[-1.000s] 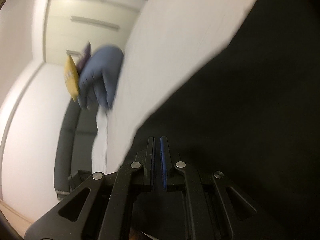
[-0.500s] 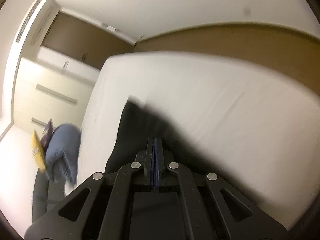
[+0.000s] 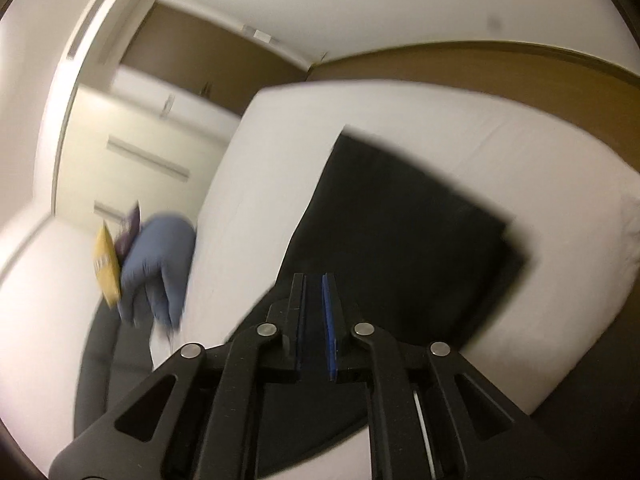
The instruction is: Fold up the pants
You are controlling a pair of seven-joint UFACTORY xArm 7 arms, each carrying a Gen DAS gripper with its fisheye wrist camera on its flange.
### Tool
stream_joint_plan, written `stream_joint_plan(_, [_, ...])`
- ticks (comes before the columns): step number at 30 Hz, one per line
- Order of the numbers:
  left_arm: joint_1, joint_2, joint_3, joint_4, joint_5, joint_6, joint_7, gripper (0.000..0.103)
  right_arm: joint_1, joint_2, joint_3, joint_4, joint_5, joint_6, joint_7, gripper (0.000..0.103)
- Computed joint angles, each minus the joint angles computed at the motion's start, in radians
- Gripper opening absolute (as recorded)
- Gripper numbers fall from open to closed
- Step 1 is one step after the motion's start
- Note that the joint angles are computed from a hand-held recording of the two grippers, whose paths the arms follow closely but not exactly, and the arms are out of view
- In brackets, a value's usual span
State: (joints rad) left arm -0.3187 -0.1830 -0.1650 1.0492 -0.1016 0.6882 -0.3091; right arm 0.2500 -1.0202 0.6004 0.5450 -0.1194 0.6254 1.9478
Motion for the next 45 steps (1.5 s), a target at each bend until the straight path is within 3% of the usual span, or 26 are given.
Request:
stream_joint_plan(2, [0.029,-0.033,0.055,-0.060,-0.068,0.015,0.022,0.029,-0.008,-0.029,0.022,-0.001,0.009,0.005,0.049,0.034])
stream_joint_plan(3, [0.035,-0.059,0.082,-0.090,-0.115,0.012,0.062,0.016,-0.028,-0.053,0.052,0.005,0.024,0.030,0.099,0.062])
stream_joint_plan(4, [0.052,-0.084,0.094,-0.113,-0.121,0.020,0.073,0.013,-0.006,-0.119,0.054,-0.012,0.026,0.096,0.134,0.078])
stream_joint_plan(9, [0.121,-0.187,0.108,-0.186,-0.098,0.044,0.053,0.013,0.089,-0.264,0.063,-0.020,0.098,0.345,0.221,0.082])
stream_joint_plan(10, [0.125,-0.197,0.104,-0.191,-0.094,0.045,0.045,0.015,0.103,-0.288,0.073,-0.037,0.124,0.357,0.255,0.082])
stream_joint_plan(11, [0.127,-0.199,0.084,-0.190,-0.083,0.041,0.019,0.018,0.146,-0.344,0.071,-0.076,0.130,0.377,0.277,0.081])
stream_joint_plan(13, [0.125,-0.219,0.067,-0.204,-0.062,0.033,-0.002,0.039,0.149,-0.363,0.097,-0.106,0.150,0.368,0.297,0.079])
stream_joint_plan(15, [0.114,-0.229,0.046,-0.203,-0.046,0.026,-0.028,0.051,0.204,-0.427,0.093,-0.150,0.141,0.385,0.299,0.078])
stream_joint_plan(18, [0.066,-0.239,0.046,-0.204,-0.091,-0.013,-0.027,0.062,0.213,-0.452,0.093,-0.206,0.142,0.340,0.320,0.076])
stream_joint_plan(19, [0.050,-0.236,0.047,-0.202,-0.109,-0.026,-0.024,0.066,0.179,-0.421,0.084,-0.239,0.136,0.273,0.321,0.075])
stream_joint_plan(23, [-0.010,-0.180,0.045,-0.163,-0.171,-0.050,0.006,0.069,0.157,-0.426,0.073,-0.287,0.090,0.176,0.356,0.070])
stream_joint_plan(28, [-0.047,-0.117,0.025,-0.098,-0.187,-0.041,0.042,0.071,0.133,-0.407,0.072,-0.337,0.056,0.050,0.416,0.050])
stream_joint_plan(32, [-0.056,-0.054,0.003,-0.054,-0.192,-0.024,0.008,0.071,0.096,-0.356,0.044,-0.347,0.012,-0.041,0.411,0.037])
stream_joint_plan(34, [-0.058,-0.050,0.001,-0.076,-0.194,-0.042,0.008,0.071,0.096,-0.336,0.022,-0.339,-0.001,-0.040,0.391,0.022])
stream_joint_plan(37, [-0.057,-0.069,0.005,-0.095,-0.176,-0.033,0.027,0.070,0.071,-0.281,0.005,-0.322,-0.013,-0.040,0.364,0.009])
stream_joint_plan(42, [-0.053,-0.044,-0.015,-0.068,-0.125,-0.023,-0.009,0.071,0.019,-0.181,-0.007,-0.244,-0.043,0.003,0.304,0.008])
stream_joint_plan(45, [-0.059,-0.039,-0.016,-0.073,-0.128,-0.043,-0.020,0.071,-0.036,-0.048,-0.026,-0.101,-0.096,0.065,0.172,0.008])
